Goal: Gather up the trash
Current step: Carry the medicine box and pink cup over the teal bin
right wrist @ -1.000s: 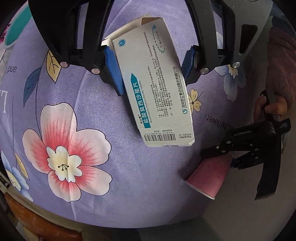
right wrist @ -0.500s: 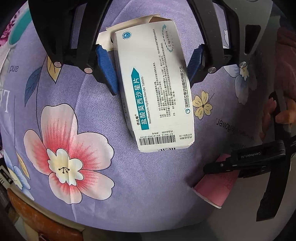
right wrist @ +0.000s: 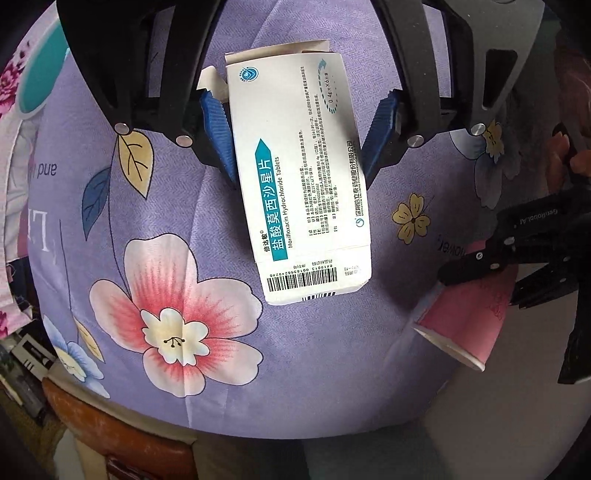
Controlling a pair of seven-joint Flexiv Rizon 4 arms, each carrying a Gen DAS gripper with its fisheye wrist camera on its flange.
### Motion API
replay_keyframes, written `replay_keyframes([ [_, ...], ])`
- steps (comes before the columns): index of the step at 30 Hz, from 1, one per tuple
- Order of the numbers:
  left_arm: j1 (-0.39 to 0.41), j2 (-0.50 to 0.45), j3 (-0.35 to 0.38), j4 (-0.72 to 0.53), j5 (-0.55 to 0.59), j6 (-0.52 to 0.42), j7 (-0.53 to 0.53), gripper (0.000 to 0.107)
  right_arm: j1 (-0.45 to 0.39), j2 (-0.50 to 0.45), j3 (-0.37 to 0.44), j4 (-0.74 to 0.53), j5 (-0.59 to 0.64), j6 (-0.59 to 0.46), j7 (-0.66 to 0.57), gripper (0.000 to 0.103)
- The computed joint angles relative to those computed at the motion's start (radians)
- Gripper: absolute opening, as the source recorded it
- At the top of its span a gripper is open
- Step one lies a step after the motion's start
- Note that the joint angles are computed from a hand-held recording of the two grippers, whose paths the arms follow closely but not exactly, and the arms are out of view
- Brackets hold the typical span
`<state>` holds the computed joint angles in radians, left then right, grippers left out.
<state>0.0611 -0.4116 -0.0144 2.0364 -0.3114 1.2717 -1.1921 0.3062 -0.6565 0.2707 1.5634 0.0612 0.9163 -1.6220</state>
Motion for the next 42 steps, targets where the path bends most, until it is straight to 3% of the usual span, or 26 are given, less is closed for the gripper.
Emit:
replay_keyframes([
  [12,-0.121,0.144,-0.011,0.085,0.062,0.033,-0.062,0.059,-0.14,0.196,0.039,0.22,0.161,0.155,-0.065,0.061],
  [19,-0.224,0.141,-0.033,0.052,0.138,0.015,-0.136,0.059,-0.265,0.307,0.043,0.311,0.336,0.203,-0.17,0.061],
  [30,-0.395,-0.037,-0.081,-0.186,0.204,-0.069,-0.262,0.059,-0.417,0.412,-0.067,0.375,0.596,0.195,-0.341,0.061],
  [42,-0.514,-0.262,-0.115,-0.479,0.231,-0.228,-0.256,0.059,-0.548,0.35,-0.153,0.357,0.695,0.145,-0.386,0.061],
])
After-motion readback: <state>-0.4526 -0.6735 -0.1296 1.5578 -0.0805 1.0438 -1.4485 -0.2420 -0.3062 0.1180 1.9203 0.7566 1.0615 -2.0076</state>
